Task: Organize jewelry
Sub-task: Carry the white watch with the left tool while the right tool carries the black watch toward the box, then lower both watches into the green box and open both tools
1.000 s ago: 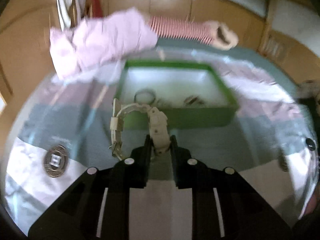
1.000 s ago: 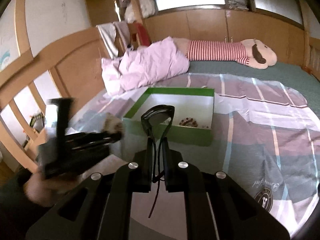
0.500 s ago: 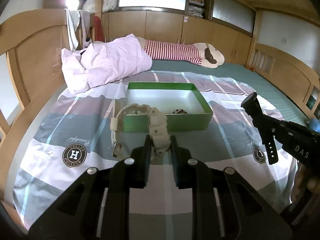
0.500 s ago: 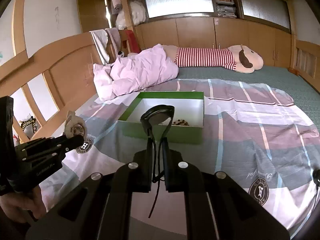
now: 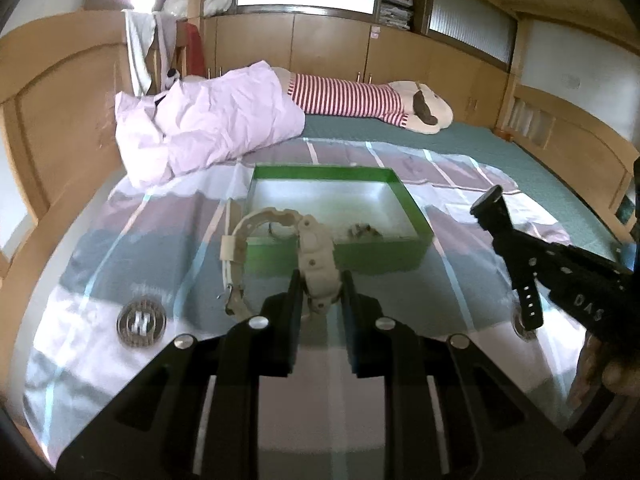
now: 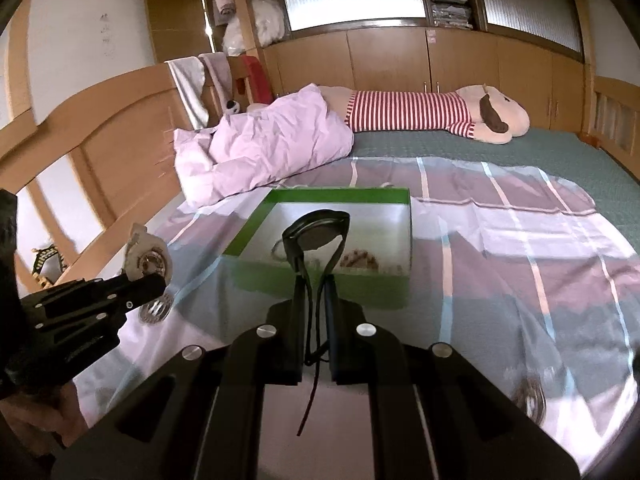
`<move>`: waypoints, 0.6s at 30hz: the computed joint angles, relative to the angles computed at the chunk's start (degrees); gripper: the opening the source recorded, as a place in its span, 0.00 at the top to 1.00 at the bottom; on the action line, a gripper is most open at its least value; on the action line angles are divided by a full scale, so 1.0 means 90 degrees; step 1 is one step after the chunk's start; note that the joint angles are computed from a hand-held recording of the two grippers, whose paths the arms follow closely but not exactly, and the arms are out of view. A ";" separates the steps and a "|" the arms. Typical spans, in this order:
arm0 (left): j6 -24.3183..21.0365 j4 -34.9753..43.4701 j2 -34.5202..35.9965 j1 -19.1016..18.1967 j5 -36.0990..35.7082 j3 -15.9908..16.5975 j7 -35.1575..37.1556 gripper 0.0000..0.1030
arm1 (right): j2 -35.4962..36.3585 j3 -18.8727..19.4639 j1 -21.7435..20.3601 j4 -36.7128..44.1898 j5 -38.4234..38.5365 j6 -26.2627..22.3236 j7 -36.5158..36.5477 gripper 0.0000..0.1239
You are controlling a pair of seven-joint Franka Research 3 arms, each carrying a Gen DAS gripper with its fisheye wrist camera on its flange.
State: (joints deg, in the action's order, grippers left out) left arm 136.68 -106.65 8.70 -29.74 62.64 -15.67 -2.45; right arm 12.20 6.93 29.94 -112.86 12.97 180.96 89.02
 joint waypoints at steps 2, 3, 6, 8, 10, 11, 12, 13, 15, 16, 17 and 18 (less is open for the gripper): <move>0.0487 0.0410 0.0378 0.0188 -0.0073 0.0136 0.0289 0.82 | 0.0555 -0.0325 0.0208 0.0684 -0.0208 -0.0263 0.0240 0.92; 0.0647 0.0587 0.0551 0.0235 -0.0115 0.0211 0.0376 0.82 | 0.0953 -0.0287 0.0140 0.1169 -0.0183 -0.0437 0.0255 0.92; 0.0968 0.1399 0.1341 0.0361 -0.0442 0.0491 0.0834 0.82 | 0.1861 -0.0461 0.0221 0.2291 -0.0282 -0.0843 0.0445 0.92; 0.1148 0.1837 0.1803 0.0411 -0.0750 0.0648 0.1148 0.82 | 0.2300 -0.0415 0.0157 0.2809 -0.0275 -0.0959 0.0452 0.87; 0.1393 0.2258 0.2282 0.0467 -0.1011 0.0788 0.1446 0.81 | 0.2614 -0.0673 0.0327 0.3184 -0.0397 -0.1071 0.0661 0.71; 0.1493 0.2300 0.2369 0.0437 -0.1050 0.0883 0.1455 0.79 | 0.2611 -0.0845 0.0444 0.3151 -0.0464 -0.1016 0.0826 0.52; 0.1672 0.2317 0.2445 0.0323 -0.0887 0.1106 0.1176 0.57 | 0.2520 -0.1101 0.0624 0.3003 -0.0557 -0.0894 0.1069 0.47; 0.1660 0.2241 0.2387 0.0141 -0.0702 0.1335 0.0866 0.32 | 0.2330 -0.1306 0.0768 0.2744 -0.0661 -0.0712 0.1241 0.39; 0.1268 0.1988 0.2108 -0.0215 -0.0191 0.1670 0.0046 0.07 | 0.1930 -0.1331 0.0772 0.2277 -0.0737 -0.0431 0.1304 0.32; 0.1290 0.1795 0.1915 -0.0278 0.0132 0.1732 -0.0347 0.07 | 0.1632 -0.1329 0.0771 0.1963 -0.0756 -0.0270 0.1307 0.30; 0.1287 0.1648 0.1738 -0.0260 0.0289 0.1686 -0.0480 0.07 | 0.1425 -0.1414 0.0842 0.1749 -0.0787 -0.0180 0.1365 0.28; 0.1120 0.1496 0.1511 -0.0231 0.0273 0.1569 -0.0373 0.07 | 0.1016 -0.1578 0.1010 0.1312 -0.0828 -0.0009 0.1485 0.26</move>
